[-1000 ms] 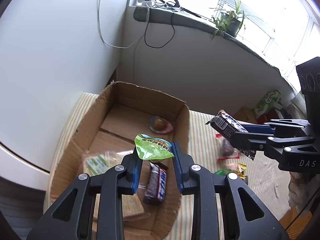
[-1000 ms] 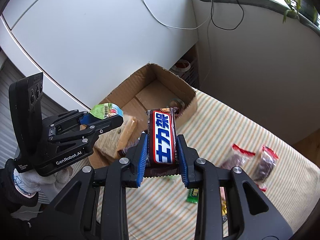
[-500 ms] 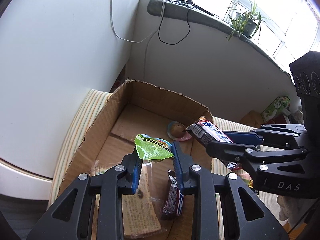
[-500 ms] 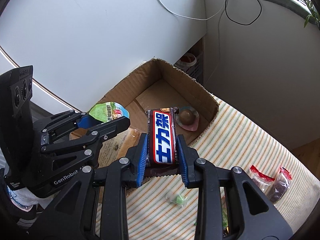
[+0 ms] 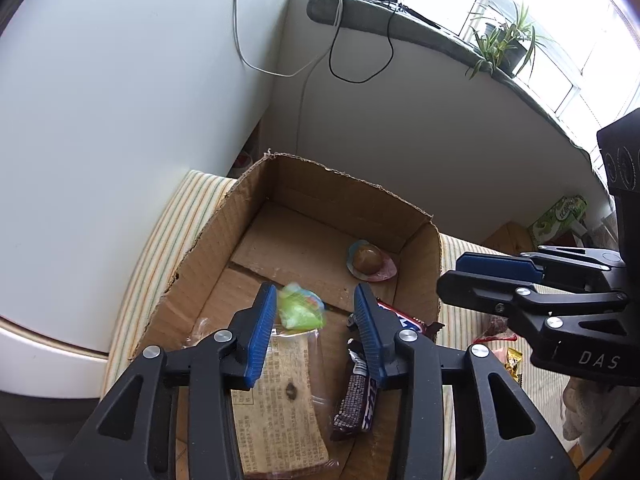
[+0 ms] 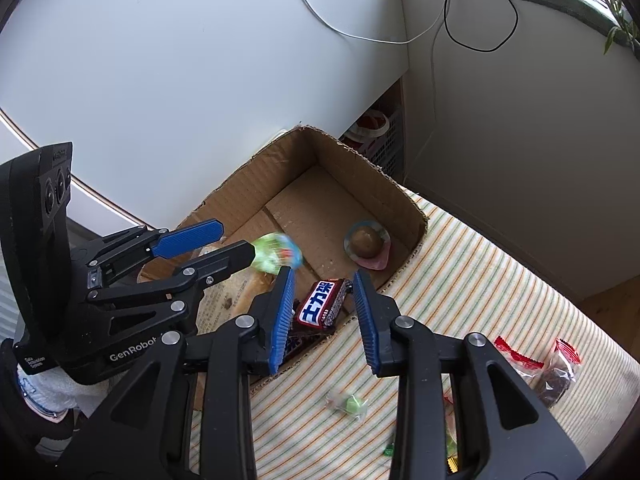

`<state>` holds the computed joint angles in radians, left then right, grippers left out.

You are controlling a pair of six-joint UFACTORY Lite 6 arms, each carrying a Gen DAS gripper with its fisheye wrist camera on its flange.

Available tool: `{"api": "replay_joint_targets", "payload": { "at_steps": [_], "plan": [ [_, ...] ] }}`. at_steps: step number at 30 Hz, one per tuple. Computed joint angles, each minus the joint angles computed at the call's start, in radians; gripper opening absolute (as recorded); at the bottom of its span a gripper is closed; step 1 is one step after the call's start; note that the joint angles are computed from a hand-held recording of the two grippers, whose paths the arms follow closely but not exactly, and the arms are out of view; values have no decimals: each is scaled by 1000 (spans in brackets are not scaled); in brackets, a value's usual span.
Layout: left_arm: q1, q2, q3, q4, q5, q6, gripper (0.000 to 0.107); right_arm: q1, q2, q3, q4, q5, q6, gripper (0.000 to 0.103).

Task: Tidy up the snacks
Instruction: 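Open both tools to drop the bar and egg toy into the box, then move the left tool to the green candy while the right tool approaches the black candy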

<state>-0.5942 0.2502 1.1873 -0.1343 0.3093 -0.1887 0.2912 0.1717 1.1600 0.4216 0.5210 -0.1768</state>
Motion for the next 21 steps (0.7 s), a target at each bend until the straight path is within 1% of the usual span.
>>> {"api": "replay_joint_targets", "payload": {
  "at_steps": [3, 4, 7, 12, 21],
  "plan": [
    [-7, -20, -14, 1, -6, -3, 39, -25, -64, -52, 28, 4, -29, 34],
    [-12, -33, -22, 10, -7, -10, 39, -33, -91, -73, 28, 7, -31, 36],
    [-13, -67, -43, -42, -11, 39, 39, -67, -184, -140, 25, 19, -42, 43],
    [-39, -127, -74, -98, -16, 78, 39, -174, -367, -263, 39, 72, -83, 43],
    [-128, -188, -129, -126, -28, 78, 39, -415, -667, -474, 24, 211, -193, 43]
  ]
}}
